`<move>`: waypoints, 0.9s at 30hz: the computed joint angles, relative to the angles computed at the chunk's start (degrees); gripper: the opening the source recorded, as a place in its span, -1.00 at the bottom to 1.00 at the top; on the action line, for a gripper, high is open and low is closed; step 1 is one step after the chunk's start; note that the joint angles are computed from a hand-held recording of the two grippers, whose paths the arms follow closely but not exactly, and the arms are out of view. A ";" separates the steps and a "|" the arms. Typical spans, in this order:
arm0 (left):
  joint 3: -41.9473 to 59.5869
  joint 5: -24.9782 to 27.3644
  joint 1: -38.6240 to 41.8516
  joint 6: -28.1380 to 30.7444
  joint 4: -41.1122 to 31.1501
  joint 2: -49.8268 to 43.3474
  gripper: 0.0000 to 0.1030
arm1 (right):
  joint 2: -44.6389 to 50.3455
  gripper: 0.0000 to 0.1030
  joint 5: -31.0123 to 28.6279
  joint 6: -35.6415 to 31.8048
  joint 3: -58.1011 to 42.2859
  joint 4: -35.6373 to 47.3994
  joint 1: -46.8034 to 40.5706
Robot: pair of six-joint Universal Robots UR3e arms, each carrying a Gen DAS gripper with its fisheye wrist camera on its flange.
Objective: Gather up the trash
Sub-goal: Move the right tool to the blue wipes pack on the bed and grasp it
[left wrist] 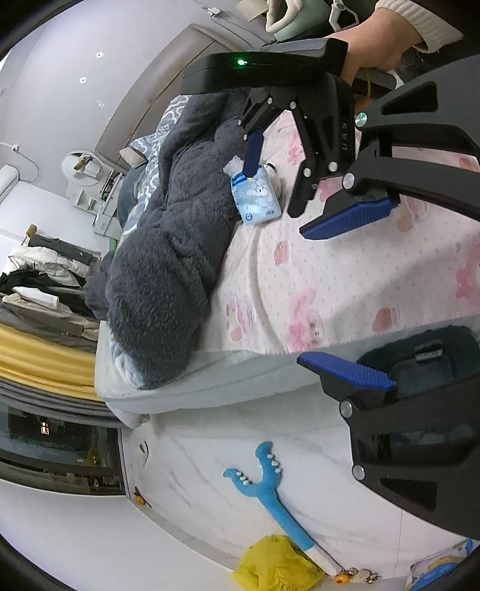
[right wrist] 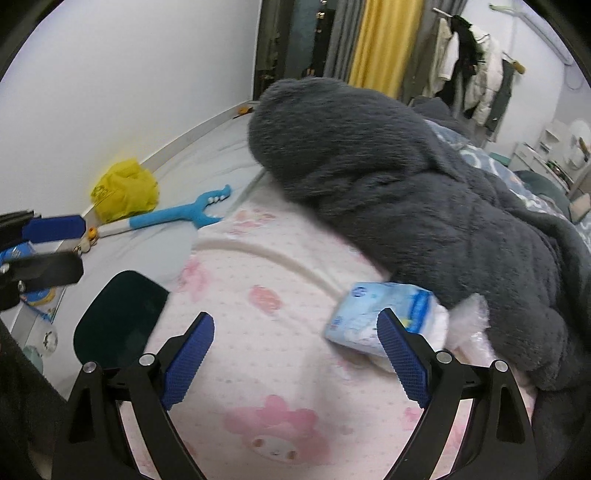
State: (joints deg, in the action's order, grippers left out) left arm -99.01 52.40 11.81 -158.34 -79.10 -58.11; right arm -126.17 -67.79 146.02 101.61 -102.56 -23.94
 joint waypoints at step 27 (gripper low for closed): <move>0.84 6.80 -14.64 -12.84 12.71 -8.94 0.32 | 2.95 0.17 -5.18 1.77 9.47 -15.47 -3.88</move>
State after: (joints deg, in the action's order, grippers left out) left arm -98.18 59.19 -2.82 -171.18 -66.39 -67.05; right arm -123.22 -72.97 147.79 111.08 -118.03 -27.82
